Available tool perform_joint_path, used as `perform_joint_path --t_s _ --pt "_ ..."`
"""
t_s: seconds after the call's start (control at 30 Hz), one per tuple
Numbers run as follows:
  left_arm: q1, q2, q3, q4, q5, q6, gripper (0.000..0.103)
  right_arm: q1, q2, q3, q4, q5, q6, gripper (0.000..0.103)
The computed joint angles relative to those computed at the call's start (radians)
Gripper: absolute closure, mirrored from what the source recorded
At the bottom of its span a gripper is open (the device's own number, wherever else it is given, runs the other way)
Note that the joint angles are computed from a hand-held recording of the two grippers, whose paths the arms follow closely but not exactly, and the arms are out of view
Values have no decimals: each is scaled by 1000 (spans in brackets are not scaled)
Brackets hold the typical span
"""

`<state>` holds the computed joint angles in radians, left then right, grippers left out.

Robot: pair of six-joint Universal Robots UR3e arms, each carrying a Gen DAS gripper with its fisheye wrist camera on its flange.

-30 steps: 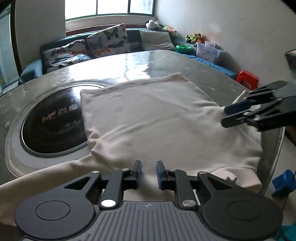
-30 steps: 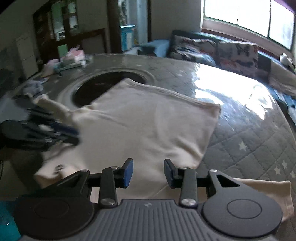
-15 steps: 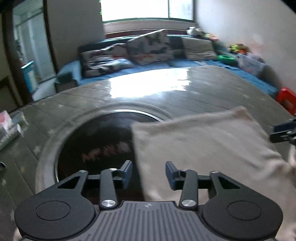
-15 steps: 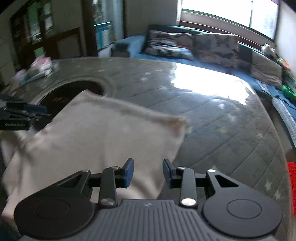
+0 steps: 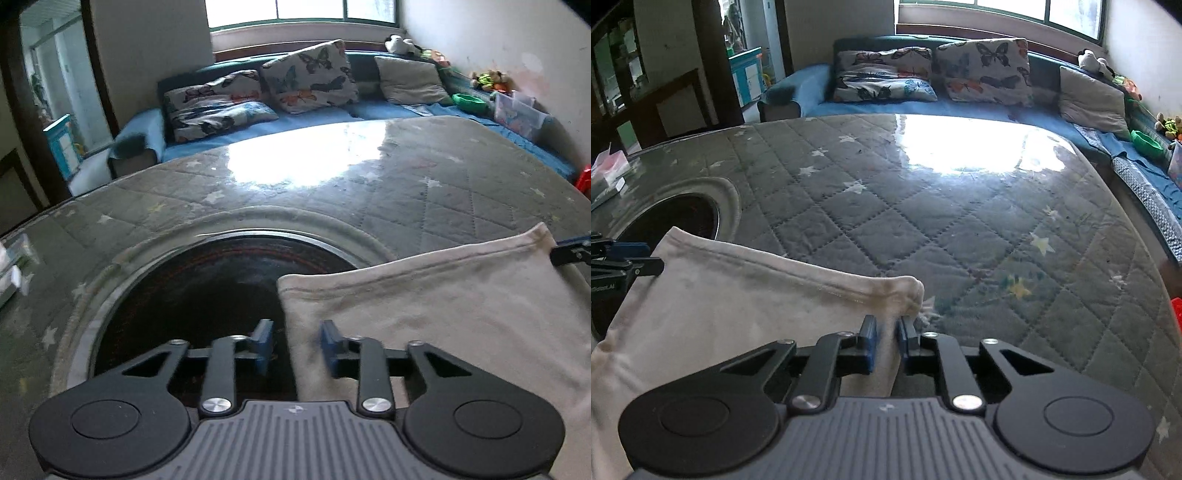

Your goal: Fold clothes

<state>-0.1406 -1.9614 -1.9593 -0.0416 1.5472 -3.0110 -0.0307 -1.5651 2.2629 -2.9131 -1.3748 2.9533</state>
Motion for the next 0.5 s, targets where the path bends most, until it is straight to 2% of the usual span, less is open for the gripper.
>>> perform_joint_path --t_s 0.07,0.13,0.37,0.5 --pt "-2 -10 4 17 -3 20 92 8 17 -17 -5 -8 4 97" --pt "-22 -33 16 45 40 40 97 13 33 -32 -14 -15 9 100" --pt "-17 -93 70 78 100 53 98 58 159 -131 -83 -59 65 101" --pt "3 -109 92 70 84 57 97 96 259 -226 -97 -88 58 100"
